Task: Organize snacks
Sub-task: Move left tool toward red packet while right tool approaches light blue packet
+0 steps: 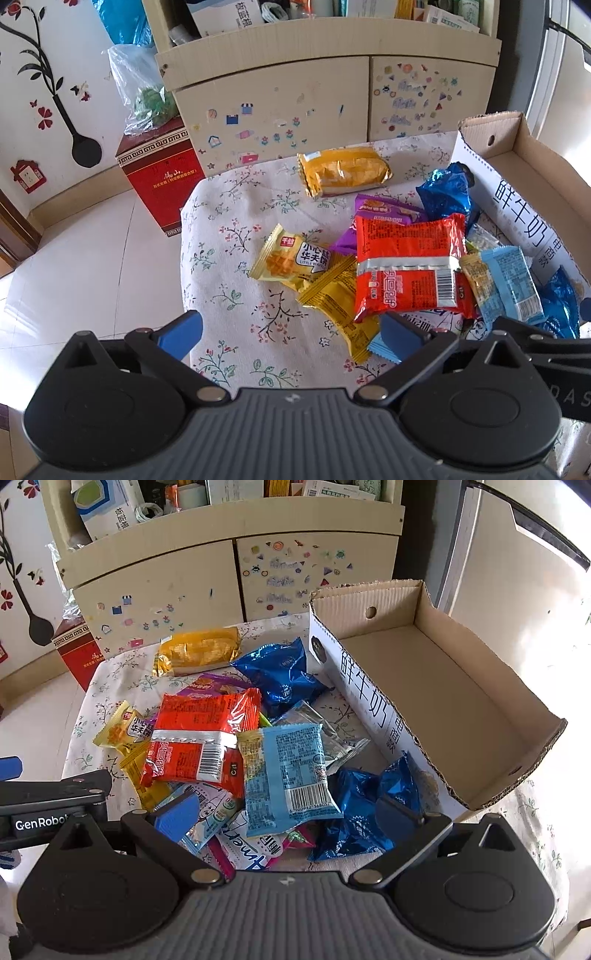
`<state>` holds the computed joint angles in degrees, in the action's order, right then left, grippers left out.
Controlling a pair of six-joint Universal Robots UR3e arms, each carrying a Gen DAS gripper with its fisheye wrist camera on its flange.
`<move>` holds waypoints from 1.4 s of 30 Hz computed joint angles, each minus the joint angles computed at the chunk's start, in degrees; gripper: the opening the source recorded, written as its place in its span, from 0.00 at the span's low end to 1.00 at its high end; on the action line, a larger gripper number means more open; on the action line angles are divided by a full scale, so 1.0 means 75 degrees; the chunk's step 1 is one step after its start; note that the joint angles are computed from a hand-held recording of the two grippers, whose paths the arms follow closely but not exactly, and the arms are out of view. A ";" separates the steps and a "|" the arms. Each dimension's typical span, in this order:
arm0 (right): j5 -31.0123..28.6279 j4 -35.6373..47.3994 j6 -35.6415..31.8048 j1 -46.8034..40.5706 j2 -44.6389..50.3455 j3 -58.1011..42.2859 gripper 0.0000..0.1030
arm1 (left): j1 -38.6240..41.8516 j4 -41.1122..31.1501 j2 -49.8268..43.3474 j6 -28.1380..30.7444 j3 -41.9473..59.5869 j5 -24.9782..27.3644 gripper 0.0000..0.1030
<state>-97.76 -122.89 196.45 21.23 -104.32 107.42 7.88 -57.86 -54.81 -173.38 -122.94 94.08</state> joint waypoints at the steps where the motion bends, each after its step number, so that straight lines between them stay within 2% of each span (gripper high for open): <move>1: -0.0010 0.0032 0.0002 0.0003 0.0017 -0.0016 1.00 | -0.0035 0.0003 -0.0026 -0.0017 0.0000 0.0031 0.99; 22: -0.1031 0.0132 -0.0003 0.0507 0.0424 -0.0265 1.00 | -0.0651 0.0422 -0.0273 -0.0101 -0.0127 0.0587 0.99; 42: -0.1119 0.0116 -0.0116 0.0536 0.0493 -0.0267 1.00 | -0.0851 0.0578 -0.0313 -0.0110 -0.0204 0.0776 0.95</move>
<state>-106.15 -122.02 195.58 25.25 -100.62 105.43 1.50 -53.52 -57.16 -174.20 -124.47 99.90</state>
